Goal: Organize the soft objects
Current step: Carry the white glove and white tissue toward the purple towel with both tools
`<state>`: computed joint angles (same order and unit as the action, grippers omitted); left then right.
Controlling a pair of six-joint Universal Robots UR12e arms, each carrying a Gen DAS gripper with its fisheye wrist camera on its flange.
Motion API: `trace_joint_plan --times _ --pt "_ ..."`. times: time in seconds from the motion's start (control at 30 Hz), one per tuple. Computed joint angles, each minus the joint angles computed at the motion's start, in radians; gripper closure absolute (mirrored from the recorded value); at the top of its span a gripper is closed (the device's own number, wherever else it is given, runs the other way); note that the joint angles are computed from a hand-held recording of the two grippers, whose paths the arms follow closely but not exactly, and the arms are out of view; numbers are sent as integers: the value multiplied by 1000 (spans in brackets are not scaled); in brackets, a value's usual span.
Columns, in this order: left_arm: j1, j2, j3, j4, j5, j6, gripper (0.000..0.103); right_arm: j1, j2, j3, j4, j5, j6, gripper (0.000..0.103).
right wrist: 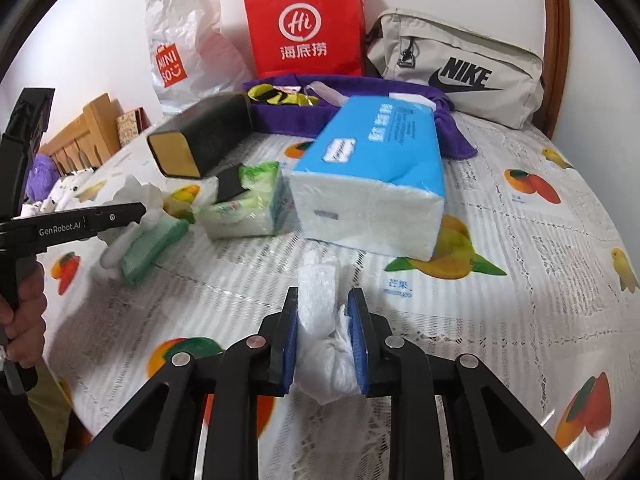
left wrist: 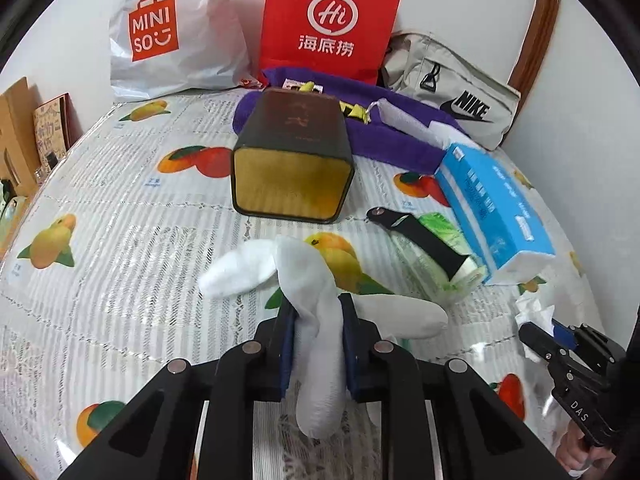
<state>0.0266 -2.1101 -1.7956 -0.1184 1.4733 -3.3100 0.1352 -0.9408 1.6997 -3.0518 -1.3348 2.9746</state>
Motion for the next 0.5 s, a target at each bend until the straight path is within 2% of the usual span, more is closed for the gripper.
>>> trace_joint_plan --times 0.3,0.5 --pt "-1 30 11 11 22 -14 83 0 -35 -2 -12 20 -18 80" --pt "5 40 37 -9 28 -22 83 -1 -41 -32 7 3 -19 80"
